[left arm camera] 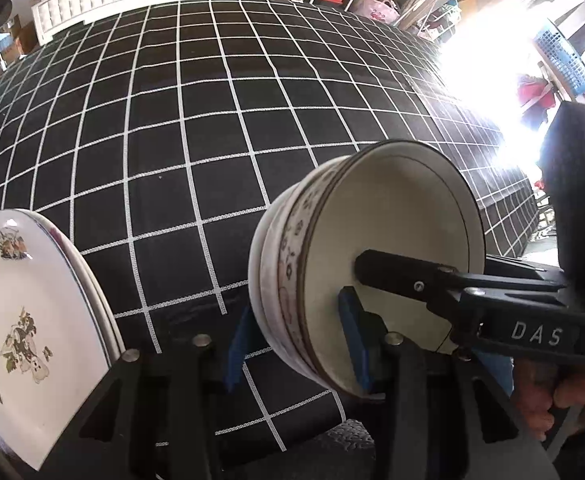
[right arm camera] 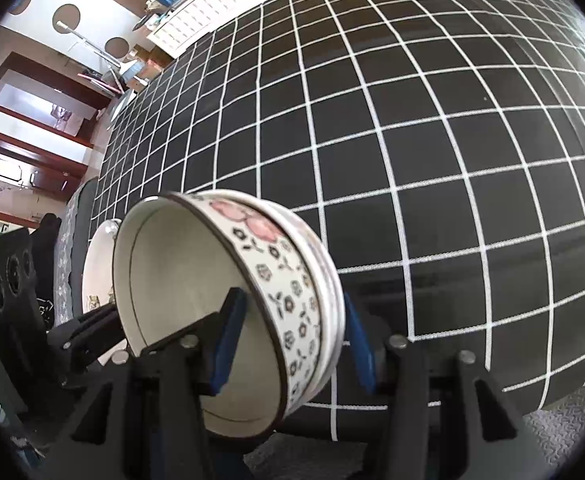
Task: Organize plates and bowls
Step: 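Lift the nested bowl stack with both grippers toward the plate stack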
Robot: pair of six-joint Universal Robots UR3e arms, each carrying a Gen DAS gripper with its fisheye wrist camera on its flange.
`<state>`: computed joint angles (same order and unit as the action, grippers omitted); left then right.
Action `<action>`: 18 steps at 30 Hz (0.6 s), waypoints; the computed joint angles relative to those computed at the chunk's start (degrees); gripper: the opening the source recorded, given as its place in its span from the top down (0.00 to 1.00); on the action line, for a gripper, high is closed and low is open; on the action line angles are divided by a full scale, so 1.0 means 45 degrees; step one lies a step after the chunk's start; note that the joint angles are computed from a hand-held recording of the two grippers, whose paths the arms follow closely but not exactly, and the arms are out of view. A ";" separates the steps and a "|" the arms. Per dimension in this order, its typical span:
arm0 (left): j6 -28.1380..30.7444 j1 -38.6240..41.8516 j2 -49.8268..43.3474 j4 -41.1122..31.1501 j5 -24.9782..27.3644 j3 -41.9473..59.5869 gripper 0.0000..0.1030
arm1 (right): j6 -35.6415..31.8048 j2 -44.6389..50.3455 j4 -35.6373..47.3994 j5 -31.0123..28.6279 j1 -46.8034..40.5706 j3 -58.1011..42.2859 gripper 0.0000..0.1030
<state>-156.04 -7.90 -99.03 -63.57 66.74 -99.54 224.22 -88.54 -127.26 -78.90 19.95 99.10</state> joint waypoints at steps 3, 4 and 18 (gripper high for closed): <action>-0.0294 -0.0071 0.0108 -0.0198 0.0013 0.0090 0.61 | 0.0037 0.0399 0.0271 -0.0173 0.0210 -0.0591 0.49; -0.0397 -0.0048 0.0107 -0.0218 -0.0043 0.0082 0.62 | 0.0106 0.0488 0.0328 -0.0232 0.0266 -0.0742 0.50; 0.0417 0.1602 0.1681 -0.2086 -0.0514 0.0670 0.65 | 0.0576 0.1976 0.1423 -0.1276 0.1455 -0.4231 0.59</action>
<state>-154.16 -0.69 -91.47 -72.96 64.43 -96.52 226.81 -79.65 -120.85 -84.65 26.50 80.06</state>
